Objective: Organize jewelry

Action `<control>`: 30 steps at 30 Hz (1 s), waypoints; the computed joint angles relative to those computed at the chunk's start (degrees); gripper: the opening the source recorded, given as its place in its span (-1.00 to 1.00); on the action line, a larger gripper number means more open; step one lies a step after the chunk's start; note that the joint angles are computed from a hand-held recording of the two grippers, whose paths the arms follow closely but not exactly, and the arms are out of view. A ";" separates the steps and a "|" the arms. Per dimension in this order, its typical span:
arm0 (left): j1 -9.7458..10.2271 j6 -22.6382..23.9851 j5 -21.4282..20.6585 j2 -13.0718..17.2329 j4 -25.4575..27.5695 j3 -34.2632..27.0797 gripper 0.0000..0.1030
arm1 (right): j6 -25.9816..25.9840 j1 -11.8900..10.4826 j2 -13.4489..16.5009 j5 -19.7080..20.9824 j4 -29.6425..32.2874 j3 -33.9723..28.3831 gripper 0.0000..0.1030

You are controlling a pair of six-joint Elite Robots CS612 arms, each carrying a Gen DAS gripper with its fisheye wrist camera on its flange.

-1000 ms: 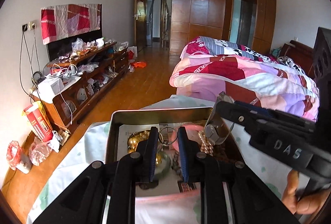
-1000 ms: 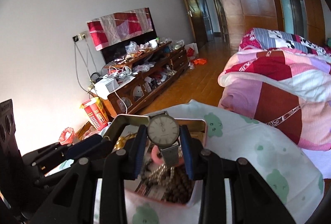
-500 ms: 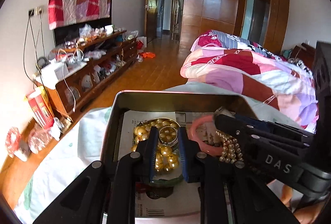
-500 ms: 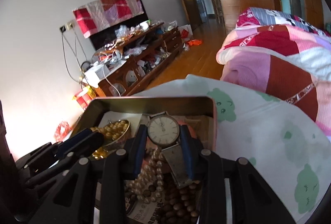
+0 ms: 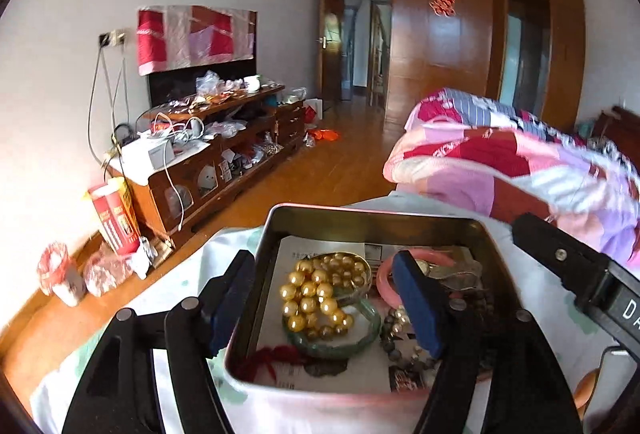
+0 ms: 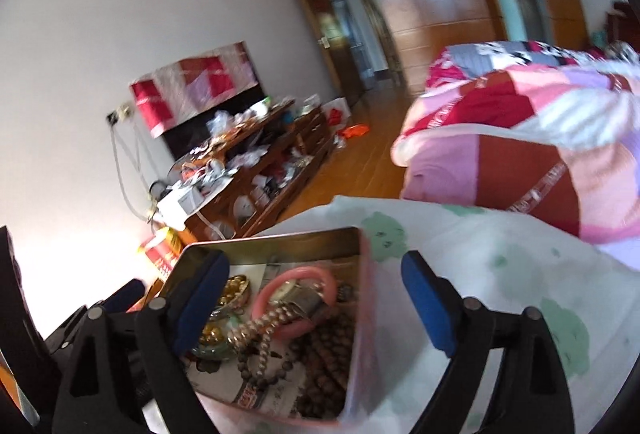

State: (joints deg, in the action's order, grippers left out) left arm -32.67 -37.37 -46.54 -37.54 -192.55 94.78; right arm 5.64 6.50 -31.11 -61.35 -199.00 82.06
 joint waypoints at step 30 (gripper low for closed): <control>-9.90 1.90 23.60 -4.71 -8.07 9.58 0.70 | -1.62 -0.30 -5.75 -7.59 -29.72 14.81 1.00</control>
State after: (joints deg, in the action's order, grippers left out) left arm -42.57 -35.47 -22.94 -42.25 -200.62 104.35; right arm 4.02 6.20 -36.86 -68.95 -228.71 96.88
